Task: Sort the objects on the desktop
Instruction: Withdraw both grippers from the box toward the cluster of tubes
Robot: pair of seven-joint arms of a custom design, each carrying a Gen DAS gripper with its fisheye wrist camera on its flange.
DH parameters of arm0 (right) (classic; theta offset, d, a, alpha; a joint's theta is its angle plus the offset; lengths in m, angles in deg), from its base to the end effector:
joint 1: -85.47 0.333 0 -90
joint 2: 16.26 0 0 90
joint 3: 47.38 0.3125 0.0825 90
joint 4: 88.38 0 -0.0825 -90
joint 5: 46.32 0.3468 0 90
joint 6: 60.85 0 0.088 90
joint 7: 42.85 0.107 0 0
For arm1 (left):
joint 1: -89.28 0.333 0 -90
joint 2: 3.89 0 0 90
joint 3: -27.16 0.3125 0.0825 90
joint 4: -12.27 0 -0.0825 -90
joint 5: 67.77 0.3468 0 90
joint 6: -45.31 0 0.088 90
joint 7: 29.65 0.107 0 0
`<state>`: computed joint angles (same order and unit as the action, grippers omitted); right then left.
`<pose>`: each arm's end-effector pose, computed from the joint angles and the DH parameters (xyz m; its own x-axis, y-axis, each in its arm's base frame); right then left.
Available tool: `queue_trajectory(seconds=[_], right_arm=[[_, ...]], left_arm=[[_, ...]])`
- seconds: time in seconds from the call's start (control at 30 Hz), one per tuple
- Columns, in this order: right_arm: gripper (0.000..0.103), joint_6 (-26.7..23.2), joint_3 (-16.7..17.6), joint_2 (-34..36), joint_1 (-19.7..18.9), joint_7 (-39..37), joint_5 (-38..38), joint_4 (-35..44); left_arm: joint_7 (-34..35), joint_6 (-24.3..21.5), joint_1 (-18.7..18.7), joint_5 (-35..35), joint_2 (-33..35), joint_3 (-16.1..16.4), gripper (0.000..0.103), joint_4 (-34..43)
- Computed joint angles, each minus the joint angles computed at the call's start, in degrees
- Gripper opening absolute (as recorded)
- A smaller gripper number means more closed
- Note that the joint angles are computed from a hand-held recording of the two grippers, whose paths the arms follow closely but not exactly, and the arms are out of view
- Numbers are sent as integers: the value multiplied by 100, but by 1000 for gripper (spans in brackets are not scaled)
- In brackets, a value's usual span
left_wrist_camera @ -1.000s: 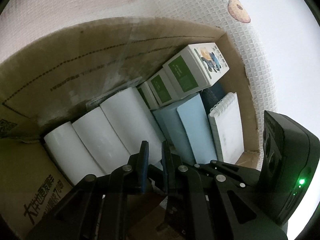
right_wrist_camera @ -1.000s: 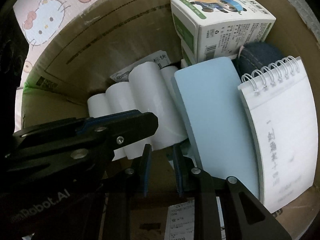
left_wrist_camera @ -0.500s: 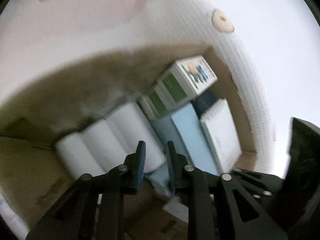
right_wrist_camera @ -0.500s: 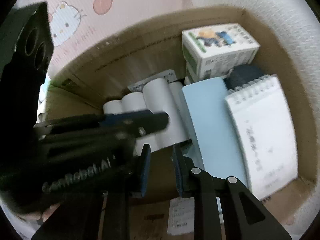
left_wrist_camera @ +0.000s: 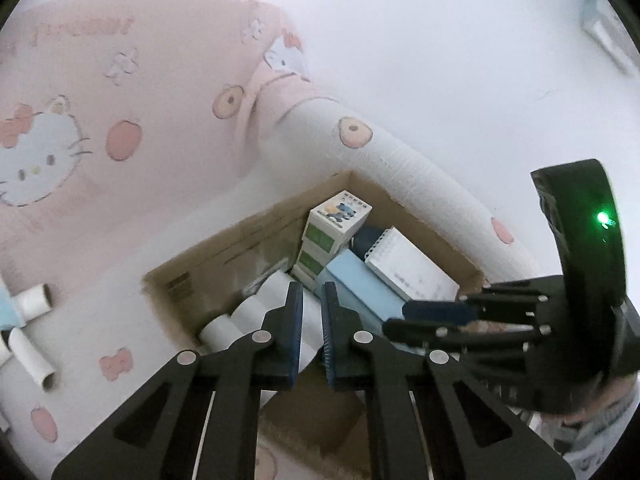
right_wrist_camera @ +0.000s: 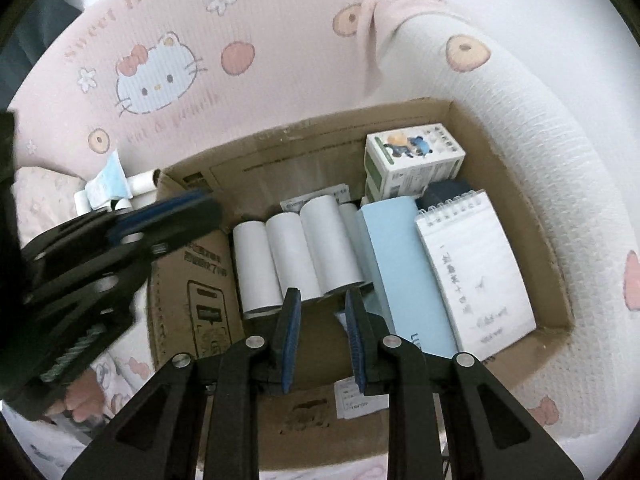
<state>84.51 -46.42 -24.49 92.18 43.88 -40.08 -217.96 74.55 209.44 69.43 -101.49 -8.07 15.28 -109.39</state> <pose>0.4956 0.0657 0.4821 0.1285 -0.9894 -0.0673 -0.9088 -0.0903 -0.4074 0.4735 -0.2600 0.5457 -0.4111 -0.8536 0.3200 -0.7184 0.0872 -0.6902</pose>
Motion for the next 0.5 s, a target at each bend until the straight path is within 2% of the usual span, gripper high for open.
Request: queue_trajectory(seconds=[0.07,0.17,0.27,0.4,0.5], right_arm=[[19,-59,-65,-350,-6,-143,140,-165],[19,186,-14,-607,63,-315,359,-416],[19,574,218,-784,51,-154,129,-683],[19,1121,495,-995,91,182,-177,-1003],[19,1368,687,-1195,114,337,-398,-1207]], left_arm=[[-147,139,11,142,-285,-9,10,-354],[-512,248,-22,559,-637,49,10,-844],[-469,340,-307,576,-721,242,10,-1119],[-565,441,-476,931,-993,323,10,-1645],[-940,746,-350,1613,-1256,164,10,-2153]])
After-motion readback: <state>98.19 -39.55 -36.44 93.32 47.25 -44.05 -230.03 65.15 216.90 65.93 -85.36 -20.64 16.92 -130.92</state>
